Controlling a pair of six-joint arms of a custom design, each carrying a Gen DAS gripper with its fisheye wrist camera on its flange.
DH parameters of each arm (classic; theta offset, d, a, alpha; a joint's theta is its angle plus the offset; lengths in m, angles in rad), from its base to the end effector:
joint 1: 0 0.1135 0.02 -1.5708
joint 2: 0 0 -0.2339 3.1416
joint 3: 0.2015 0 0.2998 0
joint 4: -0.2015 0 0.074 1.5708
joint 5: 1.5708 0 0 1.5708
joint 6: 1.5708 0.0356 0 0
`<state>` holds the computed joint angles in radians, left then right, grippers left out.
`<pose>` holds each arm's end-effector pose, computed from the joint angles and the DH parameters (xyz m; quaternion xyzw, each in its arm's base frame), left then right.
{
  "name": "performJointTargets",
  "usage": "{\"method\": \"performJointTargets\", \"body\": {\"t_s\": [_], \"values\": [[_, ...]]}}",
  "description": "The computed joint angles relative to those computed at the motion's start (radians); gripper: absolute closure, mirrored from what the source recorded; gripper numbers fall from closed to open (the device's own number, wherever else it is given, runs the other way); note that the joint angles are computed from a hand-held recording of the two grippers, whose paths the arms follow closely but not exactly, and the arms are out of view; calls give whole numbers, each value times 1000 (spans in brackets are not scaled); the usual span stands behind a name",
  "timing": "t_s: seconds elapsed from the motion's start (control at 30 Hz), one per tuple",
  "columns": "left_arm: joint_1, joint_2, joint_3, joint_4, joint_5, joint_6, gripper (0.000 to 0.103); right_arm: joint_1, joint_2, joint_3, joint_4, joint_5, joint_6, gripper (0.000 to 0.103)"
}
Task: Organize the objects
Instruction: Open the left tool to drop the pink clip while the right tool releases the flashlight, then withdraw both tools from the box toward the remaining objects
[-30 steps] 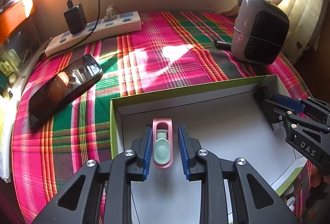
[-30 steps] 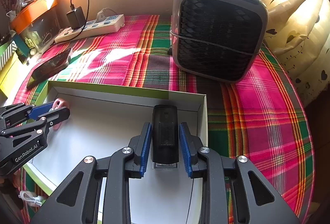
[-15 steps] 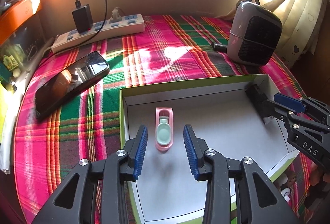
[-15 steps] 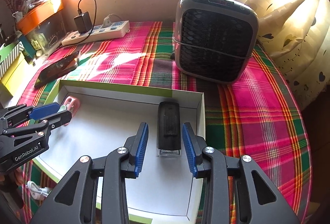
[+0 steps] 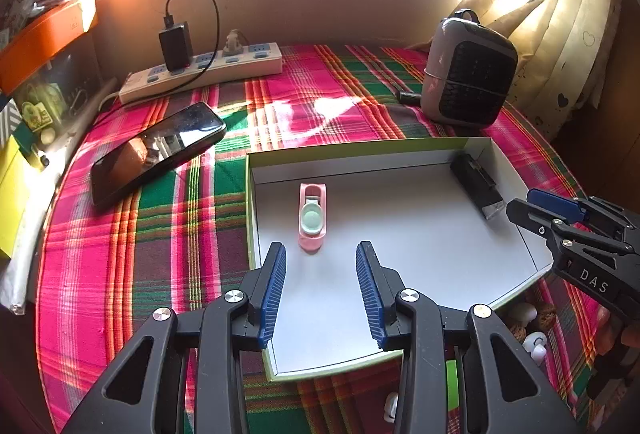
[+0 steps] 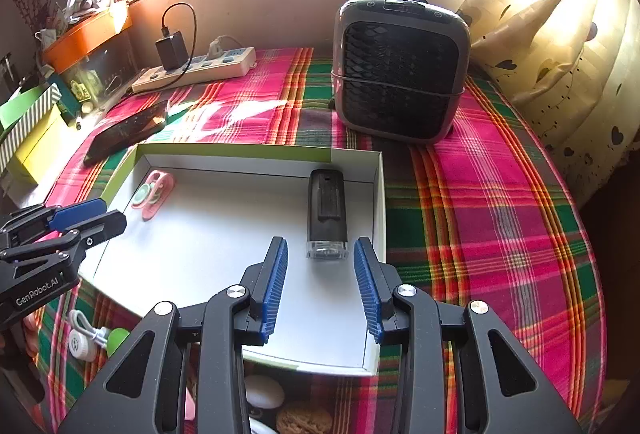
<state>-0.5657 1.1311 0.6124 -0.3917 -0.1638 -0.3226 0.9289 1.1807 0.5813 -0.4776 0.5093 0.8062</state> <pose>0.2329 -0.1410 0.1455 0.0880 0.9391 -0.0690 0.3250 0.1679 0.1956 0.1211 0.0039 0.9404 0.0224 0.3393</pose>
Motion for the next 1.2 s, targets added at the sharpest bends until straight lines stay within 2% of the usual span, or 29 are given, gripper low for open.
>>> {"method": "performJointTargets", "body": {"t_s": [0.4, 0.73, 0.83, 1.0, 1.2], "values": [[-71, -247, -141, -75, -63, -48, 68, 155, -135, -74, -109, 107, 133, 67], [-142, -518, -264, -199, -132, -110, 66, 275, -263, -158, -204, 166, 284, 63], [-145, -601, -307, -236, -114, -132, 65, 313, -278, -174, -224, 177, 326, 63], [-148, -708, -377, -291, -82, -169, 64, 337, -291, -204, -209, 165, 344, 63], [-188, -817, -416, -354, -88, -190, 62, 338, -275, -228, -160, 132, 343, 62]]}}
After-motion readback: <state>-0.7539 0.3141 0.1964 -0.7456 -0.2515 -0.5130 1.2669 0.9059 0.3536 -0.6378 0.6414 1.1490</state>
